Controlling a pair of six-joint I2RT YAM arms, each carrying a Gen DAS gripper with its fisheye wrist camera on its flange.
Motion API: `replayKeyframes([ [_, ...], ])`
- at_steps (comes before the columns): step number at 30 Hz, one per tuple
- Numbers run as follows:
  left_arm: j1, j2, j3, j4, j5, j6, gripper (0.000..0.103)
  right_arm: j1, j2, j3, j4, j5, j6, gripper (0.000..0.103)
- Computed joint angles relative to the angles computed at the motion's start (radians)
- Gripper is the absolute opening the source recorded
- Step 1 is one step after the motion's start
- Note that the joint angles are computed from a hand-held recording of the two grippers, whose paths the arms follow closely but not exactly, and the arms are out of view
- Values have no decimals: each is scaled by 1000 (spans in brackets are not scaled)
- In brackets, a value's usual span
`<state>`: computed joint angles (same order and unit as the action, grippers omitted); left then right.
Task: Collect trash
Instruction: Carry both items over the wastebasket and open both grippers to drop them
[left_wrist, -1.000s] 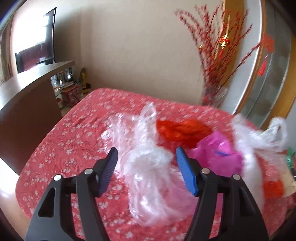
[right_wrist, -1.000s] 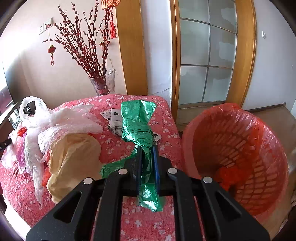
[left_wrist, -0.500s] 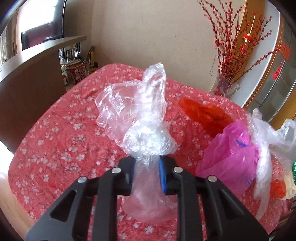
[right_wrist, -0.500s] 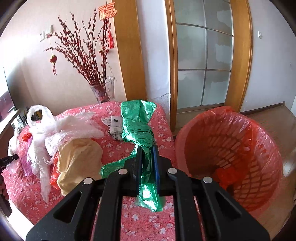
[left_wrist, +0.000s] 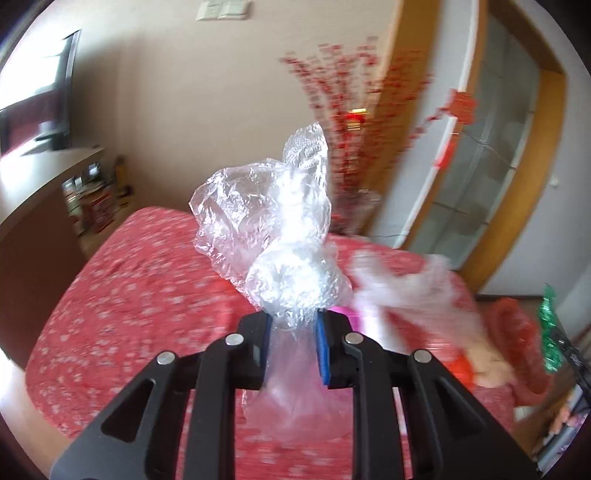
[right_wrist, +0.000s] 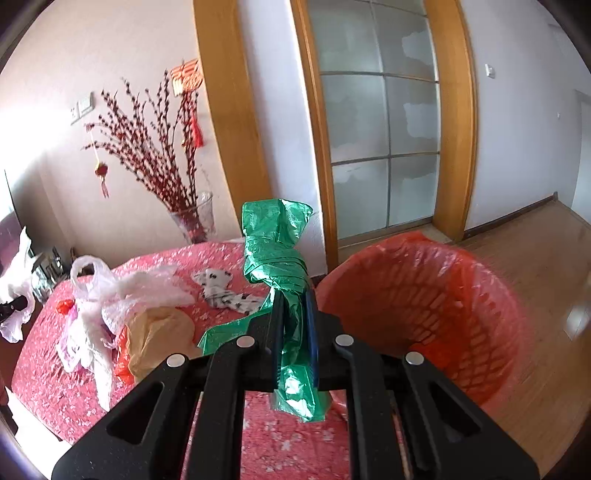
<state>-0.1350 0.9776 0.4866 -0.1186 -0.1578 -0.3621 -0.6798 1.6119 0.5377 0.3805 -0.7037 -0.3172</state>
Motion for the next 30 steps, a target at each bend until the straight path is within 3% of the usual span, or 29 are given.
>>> replayKeyframes([
  [8, -316, 116, 120, 28, -110, -54, 20, -109, -22, 28, -30, -77, 4, 12],
  [16, -488, 316, 234, 104, -131, -81, 20, -192, -15, 59, -40, -126, 14, 12],
  [30, -639, 663, 491, 191, -7, -73, 20, -262, 53, 122, 18, -118, 71, 12],
])
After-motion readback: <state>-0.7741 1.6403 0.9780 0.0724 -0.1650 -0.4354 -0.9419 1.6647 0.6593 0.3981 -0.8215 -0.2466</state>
